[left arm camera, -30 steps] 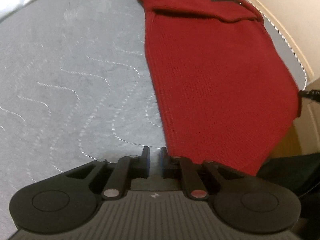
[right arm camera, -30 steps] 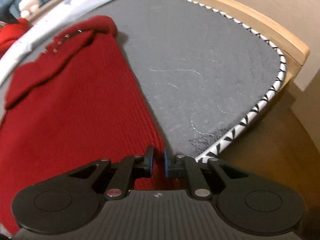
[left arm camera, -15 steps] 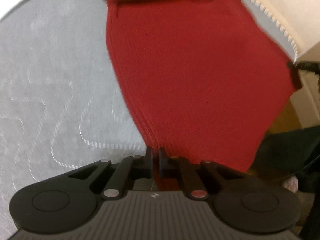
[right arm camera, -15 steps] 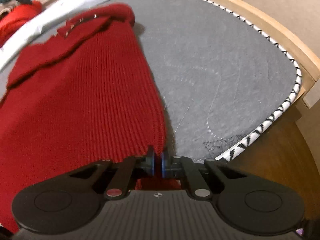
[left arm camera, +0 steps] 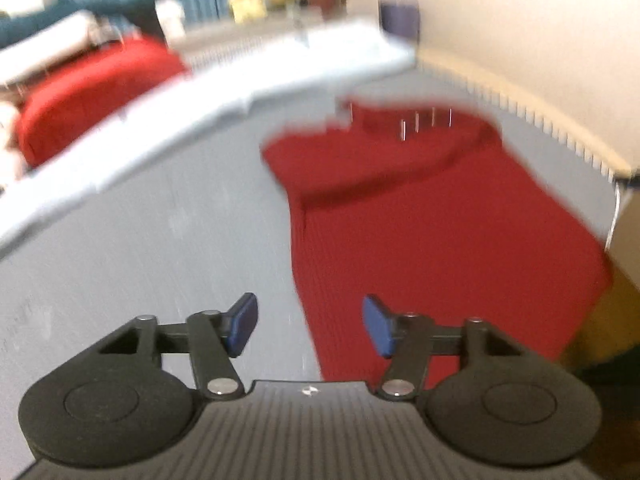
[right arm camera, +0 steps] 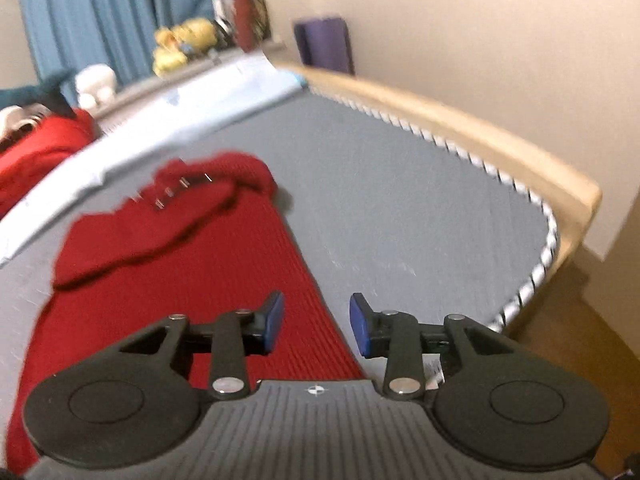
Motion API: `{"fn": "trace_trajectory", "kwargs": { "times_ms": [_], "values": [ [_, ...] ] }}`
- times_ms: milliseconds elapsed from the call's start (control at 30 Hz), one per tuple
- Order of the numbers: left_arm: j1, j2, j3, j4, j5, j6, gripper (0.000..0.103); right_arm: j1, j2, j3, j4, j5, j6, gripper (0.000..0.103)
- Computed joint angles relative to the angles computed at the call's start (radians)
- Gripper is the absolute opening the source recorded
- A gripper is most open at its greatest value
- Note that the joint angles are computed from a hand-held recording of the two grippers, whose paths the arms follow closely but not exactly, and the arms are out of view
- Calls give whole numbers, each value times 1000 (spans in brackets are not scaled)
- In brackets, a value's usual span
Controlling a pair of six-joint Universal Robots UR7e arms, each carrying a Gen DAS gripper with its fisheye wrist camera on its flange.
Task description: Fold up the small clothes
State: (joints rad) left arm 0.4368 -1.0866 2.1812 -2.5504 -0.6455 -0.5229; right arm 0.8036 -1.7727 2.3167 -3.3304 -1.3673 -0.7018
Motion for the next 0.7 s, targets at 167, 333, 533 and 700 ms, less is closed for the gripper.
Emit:
{"fn": "trace_trajectory", "kwargs": {
  "times_ms": [167, 333, 533, 700],
  "values": [
    [-65, 45, -7, -299, 56, 152, 73, 43, 19, -7, -37, -30, -24, 38],
    [-50, 228, -48, -680, 111, 372, 80, 78, 56, -28, -73, -68, -2, 38],
    [35, 360, -231, -485, 49, 287, 74, 145, 156, -101, -133, -157, 20, 38],
    [69, 510, -406, -484, 4, 422, 31, 213, 282, -213, -226, -215, 168, 38]
  ]
}}
